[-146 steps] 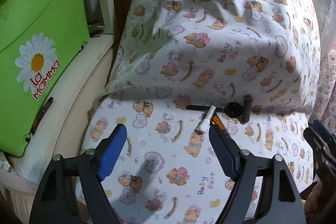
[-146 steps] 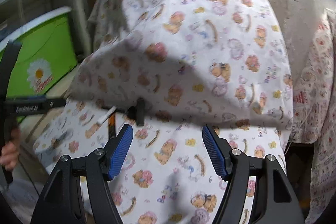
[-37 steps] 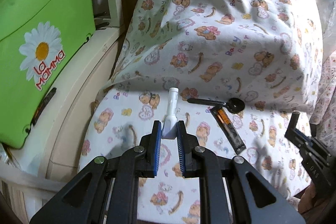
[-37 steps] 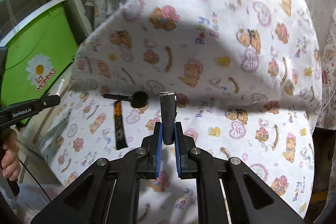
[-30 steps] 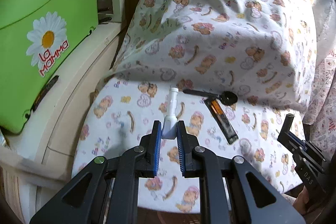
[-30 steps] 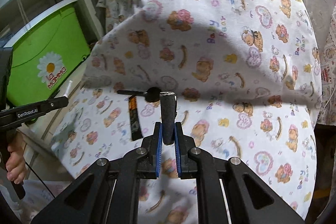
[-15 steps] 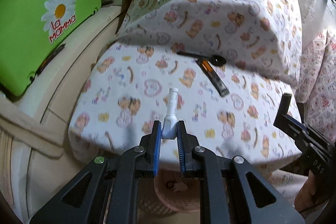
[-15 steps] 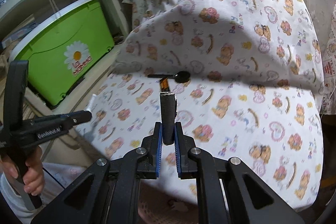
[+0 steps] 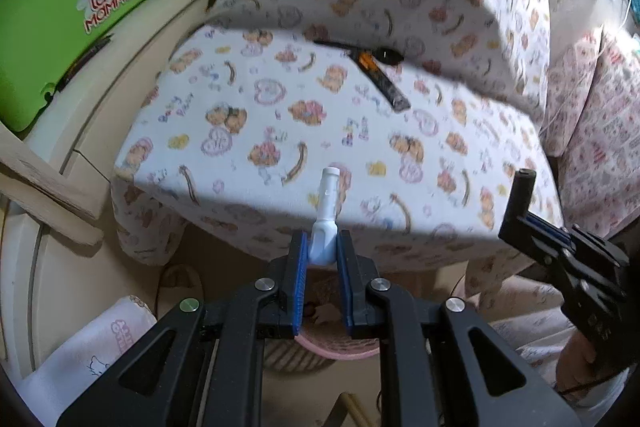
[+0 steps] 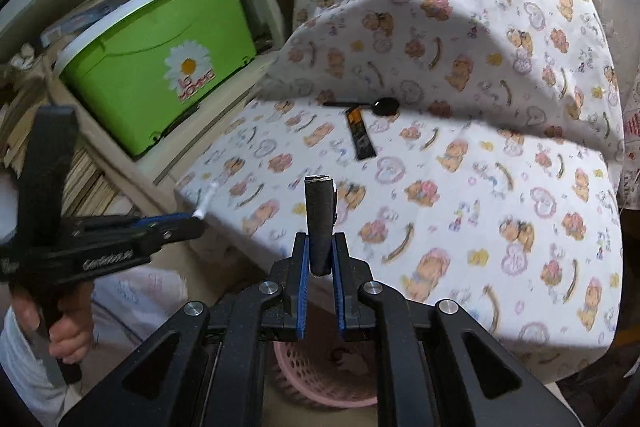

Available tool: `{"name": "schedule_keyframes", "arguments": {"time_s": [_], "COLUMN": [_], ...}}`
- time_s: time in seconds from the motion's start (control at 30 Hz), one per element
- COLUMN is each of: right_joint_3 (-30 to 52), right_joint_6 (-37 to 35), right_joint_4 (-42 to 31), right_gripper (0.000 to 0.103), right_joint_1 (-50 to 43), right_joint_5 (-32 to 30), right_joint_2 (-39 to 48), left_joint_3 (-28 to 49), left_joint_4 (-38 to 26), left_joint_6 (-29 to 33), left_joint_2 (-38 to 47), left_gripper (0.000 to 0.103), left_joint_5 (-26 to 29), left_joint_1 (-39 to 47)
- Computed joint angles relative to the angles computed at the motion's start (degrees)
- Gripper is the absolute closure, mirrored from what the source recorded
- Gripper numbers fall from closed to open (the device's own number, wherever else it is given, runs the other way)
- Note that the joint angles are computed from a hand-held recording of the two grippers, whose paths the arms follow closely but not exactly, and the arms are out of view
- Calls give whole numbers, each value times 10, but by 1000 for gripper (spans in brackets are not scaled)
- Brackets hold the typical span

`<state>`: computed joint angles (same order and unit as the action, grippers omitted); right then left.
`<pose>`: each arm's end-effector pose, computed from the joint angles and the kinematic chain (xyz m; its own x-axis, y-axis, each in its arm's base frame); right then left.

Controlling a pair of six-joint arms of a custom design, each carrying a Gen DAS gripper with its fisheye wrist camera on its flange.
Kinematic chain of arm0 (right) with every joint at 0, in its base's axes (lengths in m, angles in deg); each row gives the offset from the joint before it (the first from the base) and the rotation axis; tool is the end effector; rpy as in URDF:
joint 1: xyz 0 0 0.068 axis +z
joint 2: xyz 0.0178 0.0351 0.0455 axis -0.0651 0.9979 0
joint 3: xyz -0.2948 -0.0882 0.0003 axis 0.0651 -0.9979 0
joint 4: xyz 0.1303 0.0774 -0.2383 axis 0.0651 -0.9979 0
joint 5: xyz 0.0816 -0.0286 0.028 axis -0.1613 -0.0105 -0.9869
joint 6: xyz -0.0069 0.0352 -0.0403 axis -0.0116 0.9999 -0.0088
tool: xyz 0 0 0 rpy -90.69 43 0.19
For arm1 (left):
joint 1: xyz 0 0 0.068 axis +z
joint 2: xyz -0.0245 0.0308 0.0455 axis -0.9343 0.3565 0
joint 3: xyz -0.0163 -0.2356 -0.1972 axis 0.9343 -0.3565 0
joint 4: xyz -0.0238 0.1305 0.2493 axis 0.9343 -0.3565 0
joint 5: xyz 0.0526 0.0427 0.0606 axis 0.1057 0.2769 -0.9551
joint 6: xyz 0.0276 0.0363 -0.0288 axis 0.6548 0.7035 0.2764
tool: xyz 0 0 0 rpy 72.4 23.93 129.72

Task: Collect trash
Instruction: 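Carry both tools over the pink basket and open the left gripper, dropping the bottle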

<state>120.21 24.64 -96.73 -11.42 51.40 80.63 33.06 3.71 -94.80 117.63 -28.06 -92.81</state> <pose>0.2689 -0.0155 0.2174 -0.7100 -0.3353 -0.6193 -0.5796 0.7777 0.2435 0.2376 -0.0996 0.2178 -0.8689 -0.2583 -0.4223 -0.2013 0.9637 -0.1753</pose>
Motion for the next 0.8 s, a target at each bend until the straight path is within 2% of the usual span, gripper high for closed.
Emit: {"name": "schedule_keyframes", "arguments": {"time_s": [0.2,0.5,0.6,0.8], "right_joint_3": [-2,19,13,-14], "right_joint_6": [-41,-57,-50,-36], "right_joint_4": [-31,-84,-76,-26], "right_gripper": [91,91,91,91], "right_joint_1": [9,1,10,42], "right_joint_5": [9,4,27,106], "right_joint_2": [18,84,94,119], "left_joint_3": [-5,-10,-8,15], "left_joint_4": [13,27,34,34], "left_joint_6": [7,-5,-9,-25], "left_joint_2": [38,78,105,183], "left_gripper": [89,89,89,89], "left_joint_5": [39,117,134,117], "left_joint_1": [7,24,22,-2]}}
